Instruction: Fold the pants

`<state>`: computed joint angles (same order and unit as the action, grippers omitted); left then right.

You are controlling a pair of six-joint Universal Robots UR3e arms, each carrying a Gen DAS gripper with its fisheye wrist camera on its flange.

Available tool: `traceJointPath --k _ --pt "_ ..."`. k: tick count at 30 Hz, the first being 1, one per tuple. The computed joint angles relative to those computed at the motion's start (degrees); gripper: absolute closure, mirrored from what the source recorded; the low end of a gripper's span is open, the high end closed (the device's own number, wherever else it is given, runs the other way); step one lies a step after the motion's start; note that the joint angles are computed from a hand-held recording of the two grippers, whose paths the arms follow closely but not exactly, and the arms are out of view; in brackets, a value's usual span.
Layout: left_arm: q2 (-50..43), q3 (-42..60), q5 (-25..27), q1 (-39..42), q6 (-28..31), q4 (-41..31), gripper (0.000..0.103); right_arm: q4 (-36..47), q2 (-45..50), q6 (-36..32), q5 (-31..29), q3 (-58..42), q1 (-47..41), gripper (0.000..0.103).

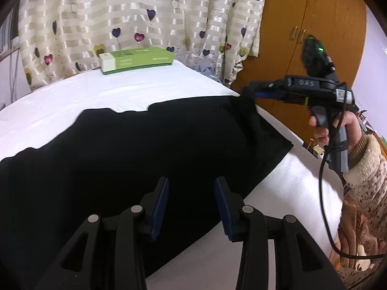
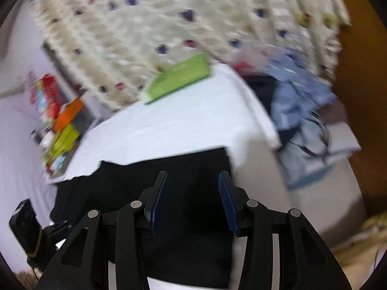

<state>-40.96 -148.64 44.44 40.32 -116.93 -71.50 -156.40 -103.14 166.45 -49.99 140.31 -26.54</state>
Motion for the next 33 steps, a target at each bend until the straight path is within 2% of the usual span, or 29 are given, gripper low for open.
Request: traceJointPath --k 4,7,11,13,19,23,27,30,32,33 --pt "-4.9 0.0 -0.6 -6.2 -4.1 7.2 0.06 1.5 2.2 -1.9 -4.2 0.5 0.9 0.059" --pt "-9.2 0.0 0.2 -11.3 -7.4 14.1 0.06 2.1 4.3 -3.6 -1.6 0.6 0.7 0.059" --pt "-17.9 1.2 2.8 -19.2 -13.4 26.2 0.06 0.6 7.8 -2.4 -2.0 -2.5 4.3 0.06" --pt "-23.0 2.2 4.1 -23.0 -16.3 32.3 0.06 -0.1 9.3 -1.8 -1.2 -3.8 5.2 0.072" --pt "-34.7 5.8 8.8 -32.4 -23.4 45.4 0.06 4.0 17.1 -2.9 3.4 -10.5 7.0 0.072" --pt "-38.4 7.1 11.4 -35.2 -25.2 49.3 0.06 6.5 19.8 -3.2 7.1 -12.9 6.6 0.072" --pt "-38.8 8.0 10.6 -34.3 -26.0 47.0 0.06 7.4 22.0 -2.4 7.5 -15.0 7.2 0.071" --pt "-40.8 7.7 13.8 -36.3 -28.0 51.6 0.06 9.0 21.1 -3.1 6.9 -15.6 7.6 0.071" --pt "-40.6 7.4 13.5 -36.1 -28.3 51.7 0.061 10.7 19.6 -3.9 6.4 -15.8 7.3 0.071" --pt "-40.5 7.4 13.0 -35.5 -28.6 51.5 0.067 11.2 17.9 -4.9 7.1 -14.9 6.3 0.071"
